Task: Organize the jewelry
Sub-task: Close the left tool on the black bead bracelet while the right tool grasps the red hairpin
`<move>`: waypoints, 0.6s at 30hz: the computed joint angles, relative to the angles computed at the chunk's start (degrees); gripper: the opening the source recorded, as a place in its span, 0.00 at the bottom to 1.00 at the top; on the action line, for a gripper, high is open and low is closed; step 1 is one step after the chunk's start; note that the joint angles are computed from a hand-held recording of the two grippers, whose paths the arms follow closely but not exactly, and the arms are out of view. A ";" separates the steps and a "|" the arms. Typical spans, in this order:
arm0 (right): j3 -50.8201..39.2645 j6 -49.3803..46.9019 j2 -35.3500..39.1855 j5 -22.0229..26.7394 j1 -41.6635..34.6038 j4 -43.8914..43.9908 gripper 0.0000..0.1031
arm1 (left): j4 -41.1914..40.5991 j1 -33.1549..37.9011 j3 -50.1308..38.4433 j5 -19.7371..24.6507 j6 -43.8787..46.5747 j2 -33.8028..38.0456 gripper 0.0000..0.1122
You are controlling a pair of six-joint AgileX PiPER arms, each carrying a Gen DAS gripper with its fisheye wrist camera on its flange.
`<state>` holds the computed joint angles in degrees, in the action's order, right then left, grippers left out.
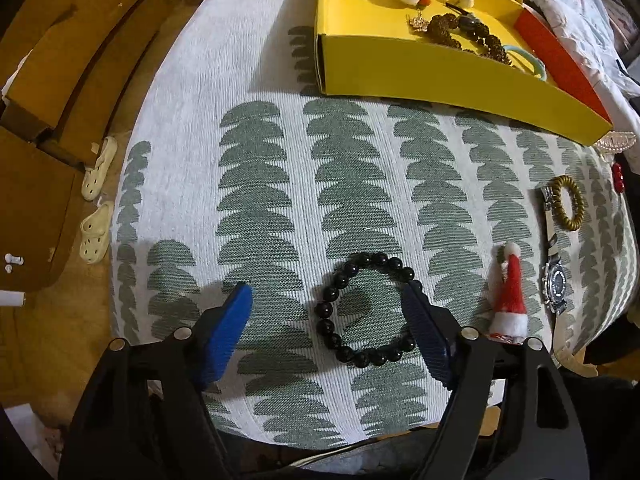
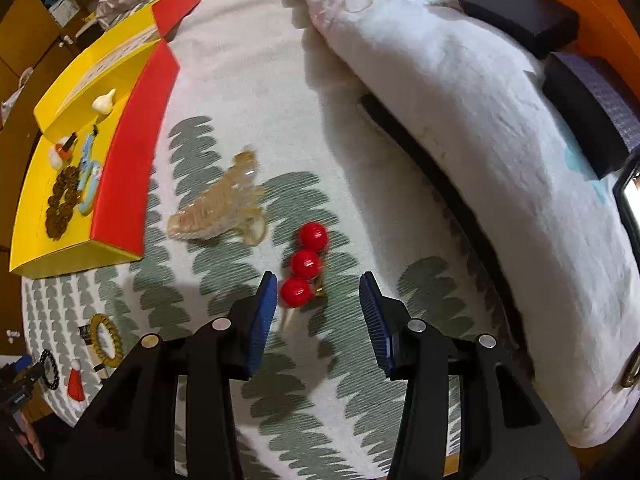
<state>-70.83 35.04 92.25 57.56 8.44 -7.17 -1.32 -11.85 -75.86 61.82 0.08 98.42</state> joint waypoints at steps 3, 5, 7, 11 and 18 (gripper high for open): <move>0.47 -0.60 0.30 -0.37 -1.16 0.42 0.45 | -0.31 -0.38 0.26 0.04 -0.07 0.23 0.65; 0.54 -1.98 0.89 -1.03 -1.73 1.70 0.42 | -0.28 -0.84 0.27 0.10 -0.35 0.36 0.64; -0.37 -2.77 2.25 -1.03 -1.65 2.10 0.42 | -0.44 -0.97 0.14 0.53 -0.58 0.64 0.64; -2.63 -3.74 4.63 -0.55 -0.92 2.72 0.42 | -0.61 -0.99 -0.84 1.66 -1.14 1.27 0.63; -4.37 -4.04 8.44 0.21 -1.27 3.51 0.42 | -1.03 -0.24 -1.49 1.70 -1.21 3.02 0.58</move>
